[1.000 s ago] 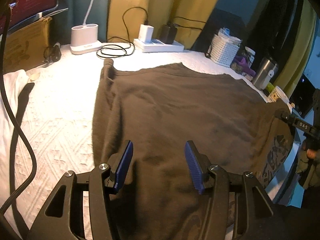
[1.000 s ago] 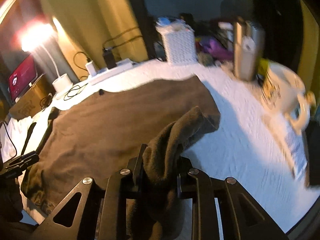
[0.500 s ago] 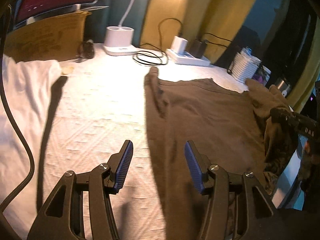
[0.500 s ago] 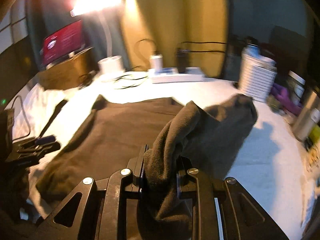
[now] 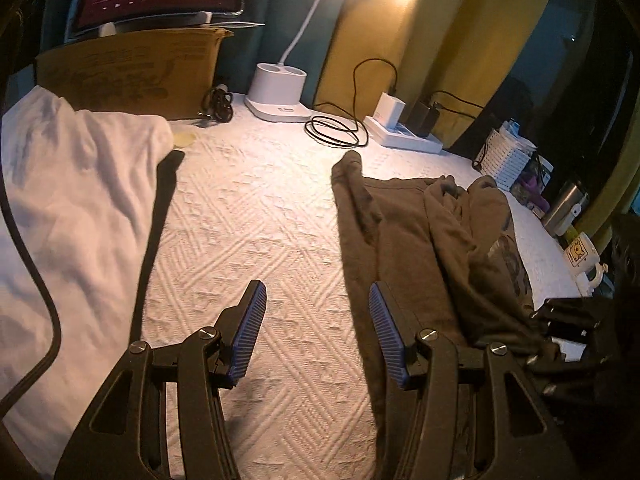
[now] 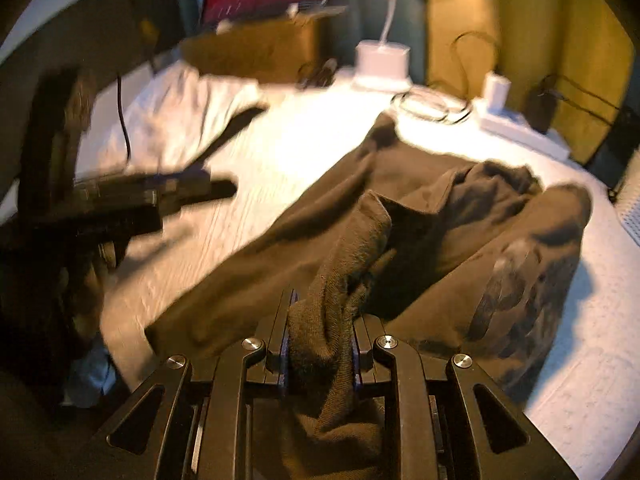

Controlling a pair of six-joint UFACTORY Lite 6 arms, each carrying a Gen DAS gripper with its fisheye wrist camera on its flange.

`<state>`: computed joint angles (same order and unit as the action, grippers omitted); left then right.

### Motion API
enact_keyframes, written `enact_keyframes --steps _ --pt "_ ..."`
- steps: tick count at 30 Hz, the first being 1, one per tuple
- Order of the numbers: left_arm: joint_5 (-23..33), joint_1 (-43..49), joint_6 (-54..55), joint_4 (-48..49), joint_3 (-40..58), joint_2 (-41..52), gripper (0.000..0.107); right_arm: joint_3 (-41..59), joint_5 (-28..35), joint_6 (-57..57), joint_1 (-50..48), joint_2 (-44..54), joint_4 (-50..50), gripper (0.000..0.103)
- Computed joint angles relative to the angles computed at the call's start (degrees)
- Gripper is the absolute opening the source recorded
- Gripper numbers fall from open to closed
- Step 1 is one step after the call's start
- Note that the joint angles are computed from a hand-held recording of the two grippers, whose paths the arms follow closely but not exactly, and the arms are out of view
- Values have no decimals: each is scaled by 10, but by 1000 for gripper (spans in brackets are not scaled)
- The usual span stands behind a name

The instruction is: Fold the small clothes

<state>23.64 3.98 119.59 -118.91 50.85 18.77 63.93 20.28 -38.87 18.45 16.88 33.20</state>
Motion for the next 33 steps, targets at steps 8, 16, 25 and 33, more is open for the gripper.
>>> enact_keyframes --steps 8,16,25,33 --pt "-14 0 23 -20 -11 -31 54 -69 1 -166 19 -69 149 73" --pt "-16 -74 15 -13 -22 -88 64 -136 66 -241 -159 -208 227 73" --pt "-41 -206 -73 113 25 -65 65 -190 42 -336 -289 -195 279 73" --pt "-150 -242 82 -28 -3 -17 23 -235 6 -454 -235 -145 367 73"
